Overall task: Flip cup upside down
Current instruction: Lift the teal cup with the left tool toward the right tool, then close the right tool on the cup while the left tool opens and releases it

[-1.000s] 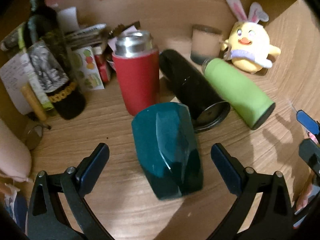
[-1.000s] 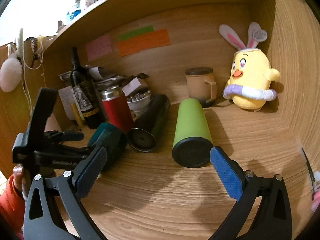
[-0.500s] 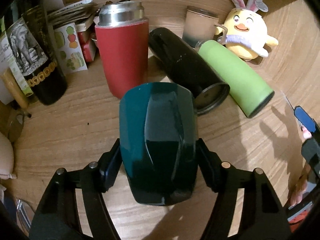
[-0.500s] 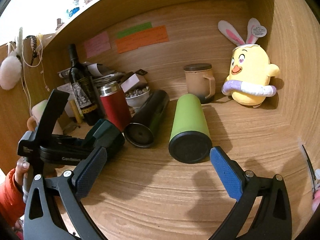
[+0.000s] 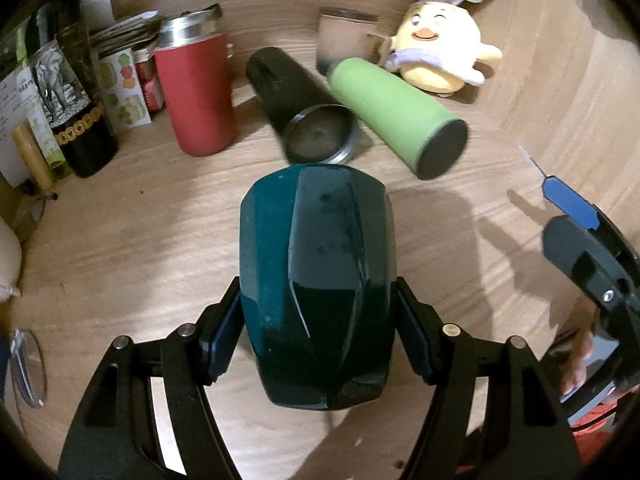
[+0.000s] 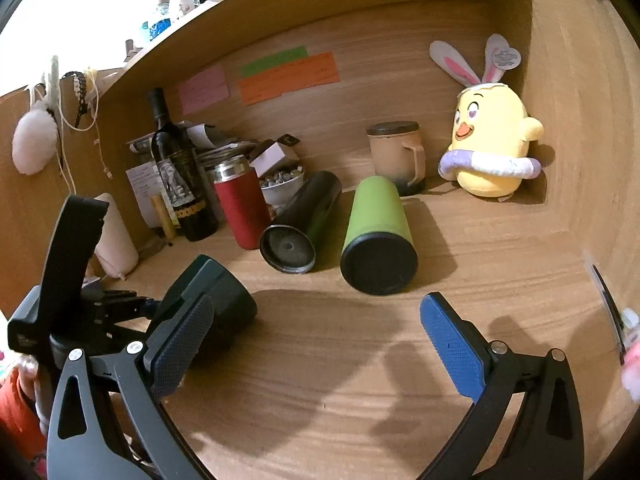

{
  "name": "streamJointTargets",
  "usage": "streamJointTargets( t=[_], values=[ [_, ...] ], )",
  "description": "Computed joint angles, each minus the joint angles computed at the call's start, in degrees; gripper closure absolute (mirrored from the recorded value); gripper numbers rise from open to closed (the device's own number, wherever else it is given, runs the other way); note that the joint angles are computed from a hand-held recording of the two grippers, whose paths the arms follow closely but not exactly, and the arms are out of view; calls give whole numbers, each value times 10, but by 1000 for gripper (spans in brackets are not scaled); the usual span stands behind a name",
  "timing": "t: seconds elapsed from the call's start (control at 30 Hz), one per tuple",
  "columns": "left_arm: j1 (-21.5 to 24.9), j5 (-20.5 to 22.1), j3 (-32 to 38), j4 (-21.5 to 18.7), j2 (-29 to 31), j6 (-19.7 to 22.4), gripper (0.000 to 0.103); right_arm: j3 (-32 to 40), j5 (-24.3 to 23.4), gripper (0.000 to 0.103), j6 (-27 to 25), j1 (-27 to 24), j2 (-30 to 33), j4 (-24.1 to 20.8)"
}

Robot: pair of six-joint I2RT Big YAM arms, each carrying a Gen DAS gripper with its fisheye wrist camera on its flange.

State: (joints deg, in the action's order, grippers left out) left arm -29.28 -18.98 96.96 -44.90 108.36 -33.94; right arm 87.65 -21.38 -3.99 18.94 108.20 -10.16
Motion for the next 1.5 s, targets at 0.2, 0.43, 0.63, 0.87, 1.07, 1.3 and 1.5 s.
streamJointTargets(
  t=[0.2,0.43,0.63,0.87,1.07,1.3,1.5],
  values=[
    [-17,-20,16,-6,9,5,33,-34,5,0,-3,-6,-24,6],
    [-43,-107,-70,78,-67,51,15,-40,-8,0,3,-1,-32,-1],
    [-37,-188,-162,114,-138,31,13,-15,-18,0,-3,31,-8,-42],
    [-16,-163,-218,144,-169,20,18,5,10,0,-18,80,29,-56],
    [-15,-123,-216,180,-158,47,44,-2,42,18,-17,89,36,-31],
    [-17,-92,-183,194,-127,65,62,-6,13,38,-30,77,32,-36],
    [-22,-111,-165,201,-108,69,67,-22,5,46,-49,71,22,-26]
  ],
)
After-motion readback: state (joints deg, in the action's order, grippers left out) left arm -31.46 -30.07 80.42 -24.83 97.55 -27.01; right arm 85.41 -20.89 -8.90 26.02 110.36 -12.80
